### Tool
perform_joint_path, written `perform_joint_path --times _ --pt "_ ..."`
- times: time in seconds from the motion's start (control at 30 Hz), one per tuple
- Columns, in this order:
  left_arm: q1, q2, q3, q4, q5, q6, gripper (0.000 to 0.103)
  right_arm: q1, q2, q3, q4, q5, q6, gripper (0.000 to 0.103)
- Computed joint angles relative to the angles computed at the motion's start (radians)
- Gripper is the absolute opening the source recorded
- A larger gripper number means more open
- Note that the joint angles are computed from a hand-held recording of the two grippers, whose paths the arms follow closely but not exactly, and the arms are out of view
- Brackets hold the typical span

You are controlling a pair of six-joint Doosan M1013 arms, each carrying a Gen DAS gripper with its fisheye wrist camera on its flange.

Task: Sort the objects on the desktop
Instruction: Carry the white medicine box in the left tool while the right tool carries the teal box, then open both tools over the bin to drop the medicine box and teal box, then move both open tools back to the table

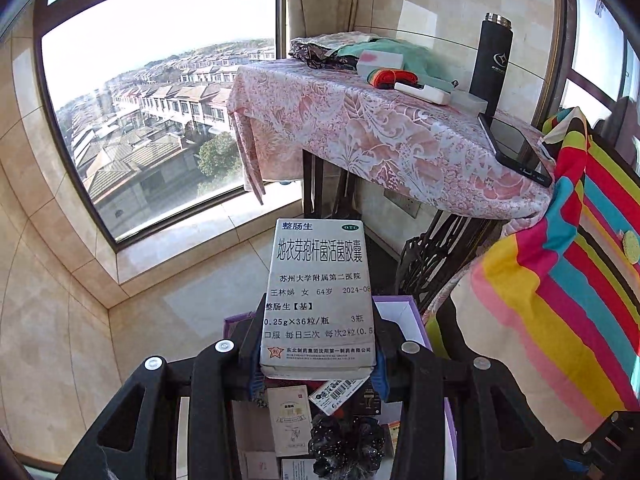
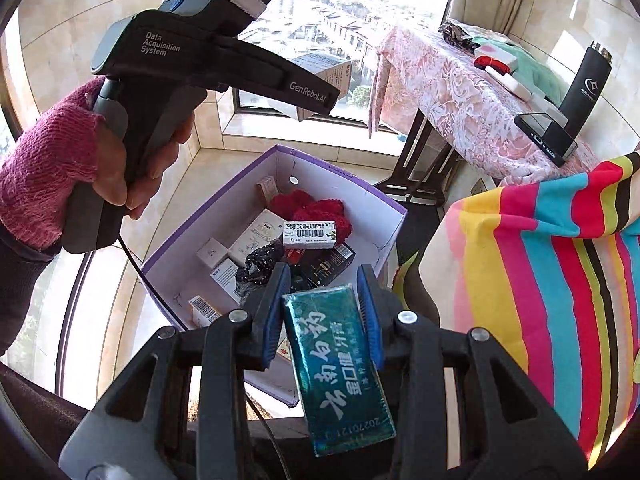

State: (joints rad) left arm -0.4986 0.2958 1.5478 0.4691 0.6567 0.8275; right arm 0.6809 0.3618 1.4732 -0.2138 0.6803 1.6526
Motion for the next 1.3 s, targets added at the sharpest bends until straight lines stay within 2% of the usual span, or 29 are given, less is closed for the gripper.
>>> perform_joint_path --times 0.27,0.33,0.37,0.4,0.43,0.47,0.57,0.73,0.87,0.93,1.03,1.17,1.3 --pt "0.03 0.017 0.004 -0.011 0.03 -0.01 0.042 0.017 0.049 -0.042 0.121 0.042 -0.149 0.039" --pt "0.036 0.019 0.007 -0.007 0.033 -0.031 0.043 0.017 0.051 -0.043 0.145 0.039 -0.167 0.044" --pt "0.039 0.021 0.004 -0.01 0.045 -0.036 0.053 0.017 0.05 -0.042 0.138 0.033 -0.155 0.05" --pt "0.04 0.025 0.0 -0.011 0.06 -0.044 0.061 0.017 0.047 -0.037 0.129 0.022 -0.14 0.06" --pt "0.039 0.027 -0.004 0.0 0.077 -0.062 0.078 0.016 0.042 -0.031 0.122 0.006 -0.125 0.069" --pt "0.037 0.027 -0.003 0.015 0.082 -0.08 0.082 0.013 0.035 -0.024 0.124 -0.012 -0.113 0.07" --pt "0.032 0.027 -0.005 0.033 0.083 -0.096 0.083 -0.002 0.01 0.001 0.124 -0.063 -0.066 0.071" --pt "0.016 0.037 -0.03 -0.023 0.077 -0.064 0.083 -0.026 -0.043 0.051 -0.099 -0.11 0.206 0.072" --pt "-0.011 0.048 -0.064 -0.133 0.027 0.062 0.083 -0.066 -0.105 0.11 -0.33 -0.101 0.51 0.074" --pt "-0.035 0.06 -0.091 -0.194 0.007 0.159 0.083 -0.097 -0.143 0.145 -0.431 -0.086 0.673 0.081" --pt "-0.073 0.085 -0.138 -0.345 -0.025 0.365 0.083 -0.141 -0.185 0.191 -0.579 -0.007 0.901 0.089" --pt "-0.13 0.144 -0.234 -0.59 -0.012 0.676 0.083 -0.227 -0.216 0.234 -0.645 0.107 1.019 0.091" --pt "-0.203 0.235 -0.371 -0.639 0.052 0.819 0.083 -0.356 -0.228 0.264 -0.611 0.141 1.085 0.091"
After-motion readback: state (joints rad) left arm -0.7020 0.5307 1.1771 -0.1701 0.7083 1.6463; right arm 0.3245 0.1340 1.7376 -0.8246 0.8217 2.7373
